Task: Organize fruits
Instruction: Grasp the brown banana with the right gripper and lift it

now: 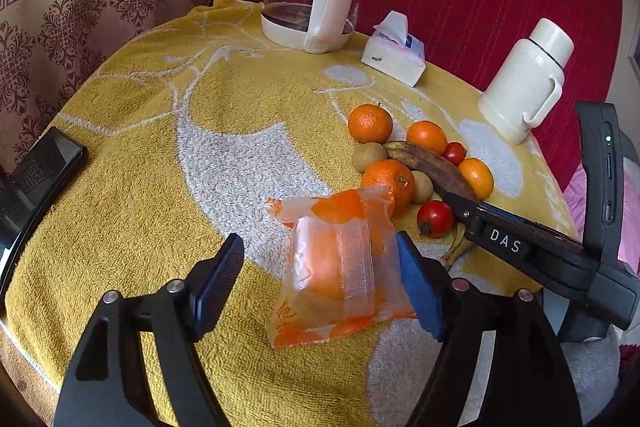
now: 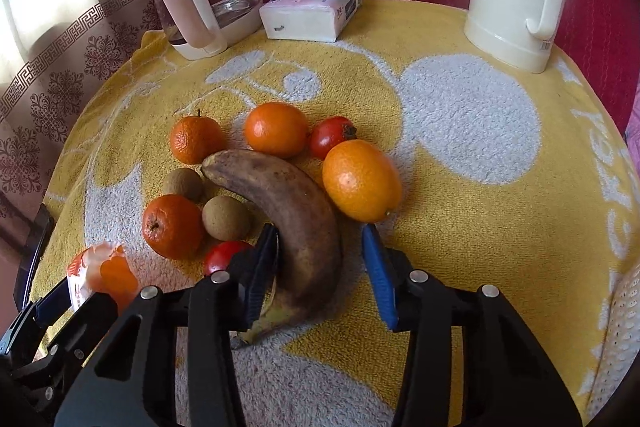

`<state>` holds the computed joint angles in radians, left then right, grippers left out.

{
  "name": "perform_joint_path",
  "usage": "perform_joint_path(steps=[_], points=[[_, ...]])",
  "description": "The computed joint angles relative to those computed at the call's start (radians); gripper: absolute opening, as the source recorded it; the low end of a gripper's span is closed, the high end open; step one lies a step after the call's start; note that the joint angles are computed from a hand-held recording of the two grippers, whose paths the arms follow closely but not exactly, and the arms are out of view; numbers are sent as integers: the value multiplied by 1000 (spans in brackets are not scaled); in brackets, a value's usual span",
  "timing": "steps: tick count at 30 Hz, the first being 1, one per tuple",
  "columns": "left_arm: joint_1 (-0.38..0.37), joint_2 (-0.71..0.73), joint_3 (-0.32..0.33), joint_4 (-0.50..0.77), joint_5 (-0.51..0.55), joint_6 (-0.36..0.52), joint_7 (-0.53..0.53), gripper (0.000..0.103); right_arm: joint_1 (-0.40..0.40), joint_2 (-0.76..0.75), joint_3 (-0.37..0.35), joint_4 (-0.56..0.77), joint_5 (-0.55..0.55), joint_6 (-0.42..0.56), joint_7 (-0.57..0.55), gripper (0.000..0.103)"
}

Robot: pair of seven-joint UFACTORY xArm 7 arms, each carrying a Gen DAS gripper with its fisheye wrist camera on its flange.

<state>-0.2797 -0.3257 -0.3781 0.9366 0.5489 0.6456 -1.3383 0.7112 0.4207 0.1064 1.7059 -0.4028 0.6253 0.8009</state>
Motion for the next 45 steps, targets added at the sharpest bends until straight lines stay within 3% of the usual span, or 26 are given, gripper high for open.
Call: perform_joint_path(steps=[3, 16, 19, 24, 31, 33, 34, 43, 45], points=[[-11, 8, 16, -4, -34, -6, 22, 79, -6, -29, 9, -42, 13, -18, -5, 33], [-33, 41, 25, 15, -59, 9, 72, 79, -62, -302, 68, -420, -41, -111, 205, 33], [-48, 36, 42, 0, -82, -51, 108, 59, -87, -368, 99, -506, -60, -131, 269, 33], [-34, 19, 23, -5, -55, -70, 95, 50, -120, -443, 157, -589, -107, -124, 352, 33], [13, -43, -13, -38, -14, -121, 43, 49, -155, -466, 196, -595, -159, -110, 401, 36], [24, -58, -21, -48, -11, -133, 37, 49, -158, -450, 201, -572, -187, -101, 404, 50], [27, -60, -23, -50, -15, -134, 39, 49, -157, -437, 202, -555, -205, -91, 403, 52], [48, -87, -33, -75, -56, -145, 45, 49, -78, -319, 154, -433, -316, 21, 395, 52], [51, -87, -36, -76, -62, -147, 47, 49, -61, -317, 149, -425, -343, 52, 400, 45]])
